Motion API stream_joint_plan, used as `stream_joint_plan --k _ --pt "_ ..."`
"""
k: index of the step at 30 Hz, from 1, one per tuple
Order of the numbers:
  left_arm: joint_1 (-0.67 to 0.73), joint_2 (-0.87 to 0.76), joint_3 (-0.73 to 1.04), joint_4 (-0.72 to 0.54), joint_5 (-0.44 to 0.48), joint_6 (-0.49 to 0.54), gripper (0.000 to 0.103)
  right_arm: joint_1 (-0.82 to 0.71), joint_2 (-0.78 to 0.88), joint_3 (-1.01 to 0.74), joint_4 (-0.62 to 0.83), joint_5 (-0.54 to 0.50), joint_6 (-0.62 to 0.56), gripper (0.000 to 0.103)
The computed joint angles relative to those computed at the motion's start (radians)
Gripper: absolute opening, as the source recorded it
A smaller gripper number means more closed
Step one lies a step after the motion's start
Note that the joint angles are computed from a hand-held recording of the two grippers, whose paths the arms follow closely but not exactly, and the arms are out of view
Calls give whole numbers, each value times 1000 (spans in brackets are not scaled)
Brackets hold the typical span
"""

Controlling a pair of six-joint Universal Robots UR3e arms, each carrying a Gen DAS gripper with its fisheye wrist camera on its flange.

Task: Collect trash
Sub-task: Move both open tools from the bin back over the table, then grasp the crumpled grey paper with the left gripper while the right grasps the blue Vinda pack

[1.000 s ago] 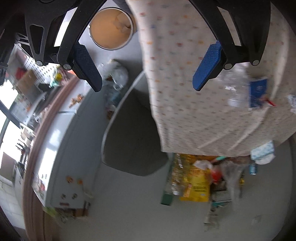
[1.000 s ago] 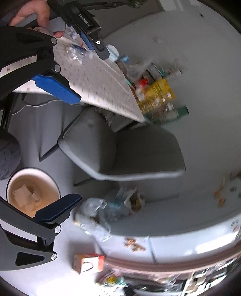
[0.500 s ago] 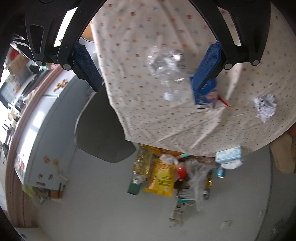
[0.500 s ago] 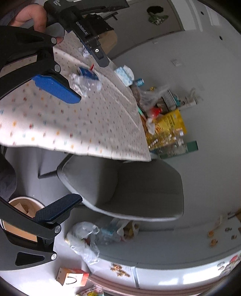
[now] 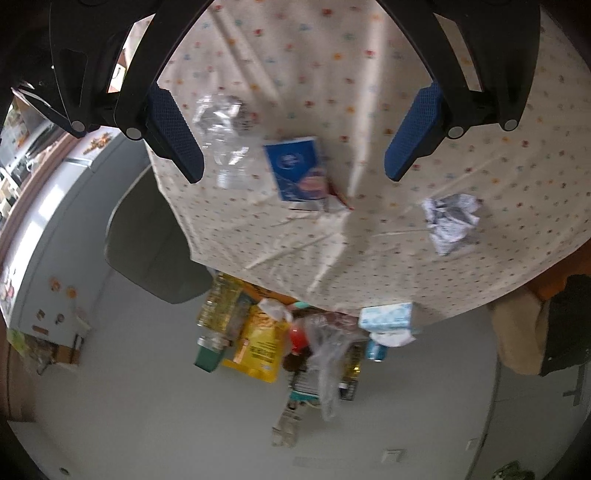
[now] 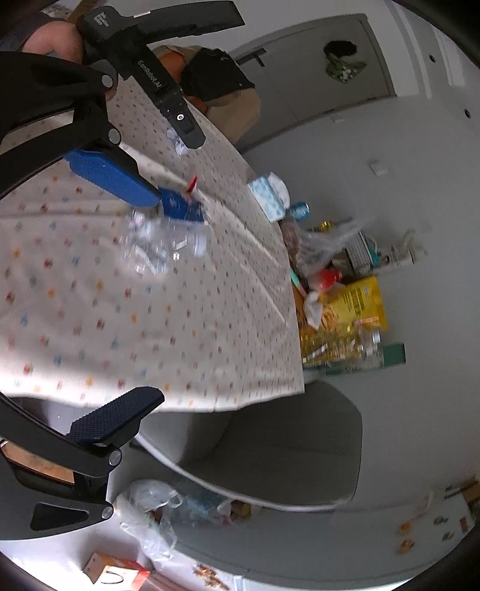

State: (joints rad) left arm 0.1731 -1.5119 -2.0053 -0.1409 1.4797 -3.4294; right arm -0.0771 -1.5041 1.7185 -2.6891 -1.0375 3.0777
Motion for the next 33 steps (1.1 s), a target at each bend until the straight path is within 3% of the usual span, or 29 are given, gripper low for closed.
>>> stream_joint_plan --k 11,18,29,32,33 --pt "286 142 -153 -49 -218 68 97 211 196 -251 55 -114 43 95" --pt "416 168 -181 -83 -304 97 97 318 332 -473 171 -167 41 85" --pt "457 -3 -49 -78 -294 102 90 398 500 -747 328 -238 59 74" --pt "449 -67 6 -77 -274 93 83 406 533 -801 364 -256 58 72" --pt "446 -90 25 -81 -267 93 75 409 547 -824 379 -264 59 71"
